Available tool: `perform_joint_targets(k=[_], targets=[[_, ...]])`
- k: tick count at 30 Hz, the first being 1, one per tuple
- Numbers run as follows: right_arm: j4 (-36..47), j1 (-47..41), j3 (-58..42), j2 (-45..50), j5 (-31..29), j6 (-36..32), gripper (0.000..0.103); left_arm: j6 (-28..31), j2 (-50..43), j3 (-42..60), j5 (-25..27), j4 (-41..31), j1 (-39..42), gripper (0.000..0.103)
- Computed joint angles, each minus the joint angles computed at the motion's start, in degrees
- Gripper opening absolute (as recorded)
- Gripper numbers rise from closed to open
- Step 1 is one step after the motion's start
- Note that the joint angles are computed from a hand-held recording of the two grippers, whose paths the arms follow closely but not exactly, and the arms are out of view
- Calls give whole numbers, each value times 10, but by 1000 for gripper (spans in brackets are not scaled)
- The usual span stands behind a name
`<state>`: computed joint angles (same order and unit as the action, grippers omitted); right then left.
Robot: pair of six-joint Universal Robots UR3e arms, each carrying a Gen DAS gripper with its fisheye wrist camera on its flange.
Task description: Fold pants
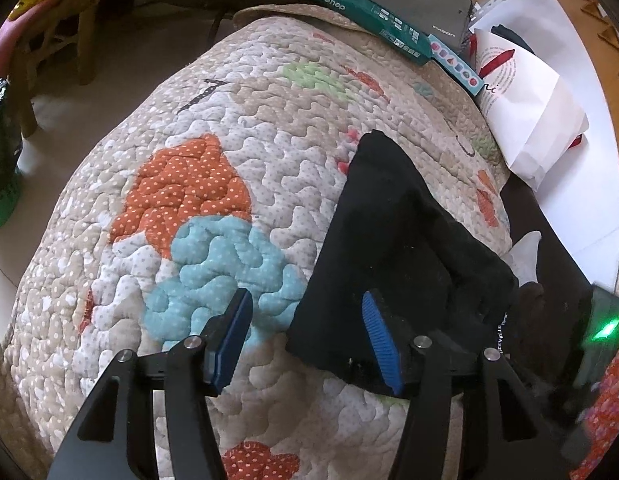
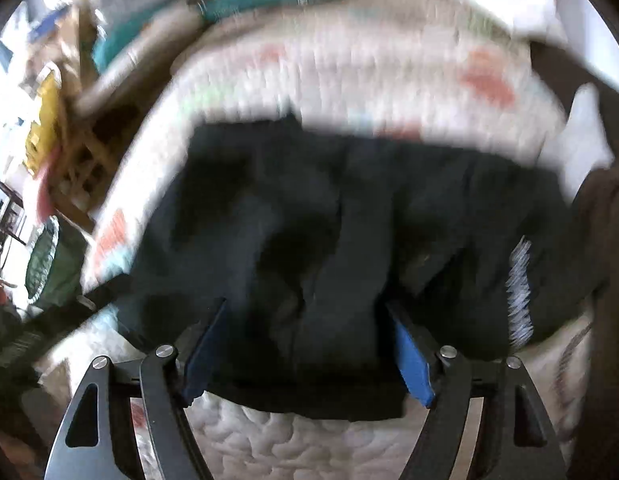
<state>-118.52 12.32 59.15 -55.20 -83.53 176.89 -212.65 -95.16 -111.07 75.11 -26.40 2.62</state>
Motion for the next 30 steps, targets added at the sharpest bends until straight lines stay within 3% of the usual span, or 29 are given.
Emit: perform_joint_targets(k=[2, 15, 23, 30], targets=[[-68, 5, 55, -20, -12, -1, 84, -6, 6, -5, -2, 3, 3, 56], [-165, -25, 169, -90, -25, 41, 85, -5, 3, 5, 16, -1, -9, 57], [-192, -49, 215, -127, -26, 62, 85, 8, 17, -5, 22, 3, -7, 57], [-169, -124, 246, -142, 38, 119, 85, 31, 3, 13, 58, 1, -31, 58]])
